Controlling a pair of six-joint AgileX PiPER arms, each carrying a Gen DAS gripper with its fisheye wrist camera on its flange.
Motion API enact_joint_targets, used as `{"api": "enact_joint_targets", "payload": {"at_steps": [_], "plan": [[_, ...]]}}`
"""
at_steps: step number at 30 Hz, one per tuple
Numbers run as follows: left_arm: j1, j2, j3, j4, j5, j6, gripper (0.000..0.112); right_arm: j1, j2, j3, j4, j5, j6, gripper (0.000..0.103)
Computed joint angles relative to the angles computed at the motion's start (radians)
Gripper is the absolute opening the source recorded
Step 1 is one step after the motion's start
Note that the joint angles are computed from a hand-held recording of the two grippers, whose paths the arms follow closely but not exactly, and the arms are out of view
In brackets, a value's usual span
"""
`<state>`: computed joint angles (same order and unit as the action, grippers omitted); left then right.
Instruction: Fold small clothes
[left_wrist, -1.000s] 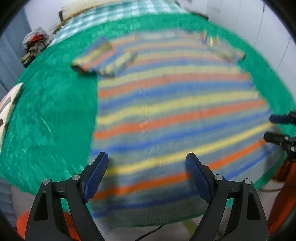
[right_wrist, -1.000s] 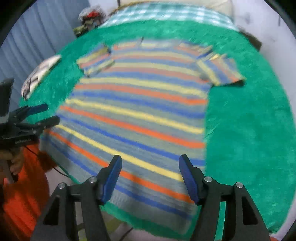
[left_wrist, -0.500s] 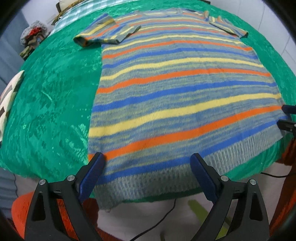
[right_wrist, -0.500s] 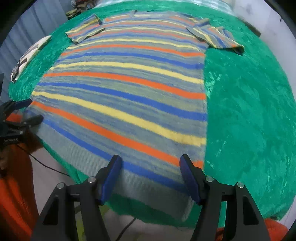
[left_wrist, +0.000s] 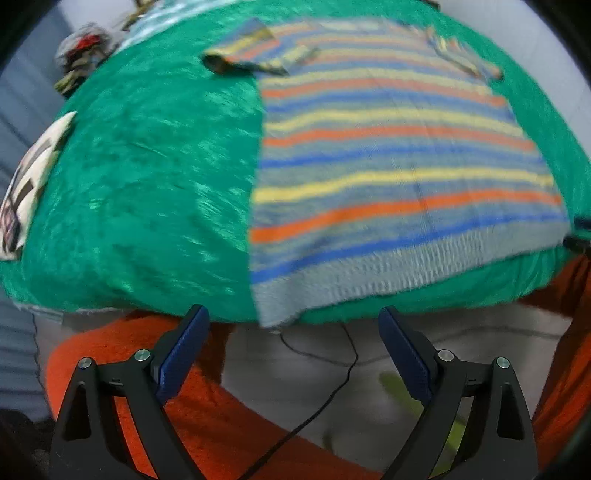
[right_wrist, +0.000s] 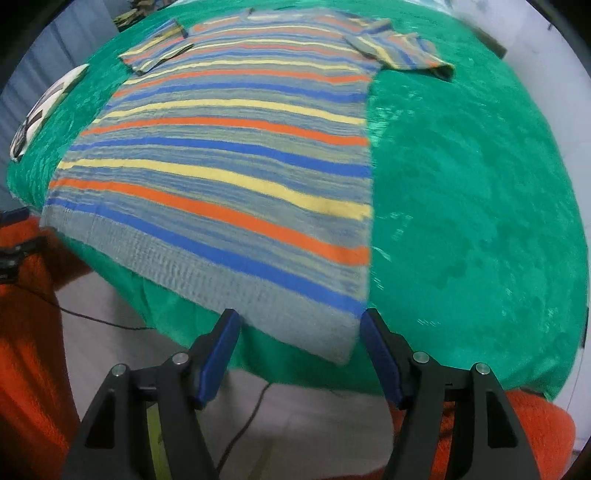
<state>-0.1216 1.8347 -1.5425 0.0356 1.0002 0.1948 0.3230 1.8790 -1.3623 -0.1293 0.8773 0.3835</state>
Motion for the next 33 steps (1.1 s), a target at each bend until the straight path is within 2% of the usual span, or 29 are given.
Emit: {"api": "enact_joint_targets", "payload": {"at_steps": [5, 8, 13, 24, 33], "plan": [[0.044, -0.033, -0.039, -0.07, -0.057, -0.047, 0.094, -0.03, -0.081, 0.056, -0.025, -0.012, 0.055, 0.068], [0.068, 0.018, -0.122, -0.107, -0.071, -0.069, 0.094, -0.053, -0.132, 0.108, -0.04, -0.036, 0.085, 0.068], [0.082, 0.034, -0.132, -0.144, -0.128, -0.102, 0.094, -0.075, -0.179, 0.16, -0.049, -0.058, 0.12, 0.068], [0.089, 0.02, -0.034, -0.088, -0.247, -0.173, 0.094, -0.066, -0.169, 0.158, -0.078, -0.085, 0.179, 0.068], [0.092, 0.018, -0.012, -0.069, -0.266, -0.187, 0.094, -0.067, -0.175, 0.162, -0.089, -0.089, 0.199, 0.068]]}}
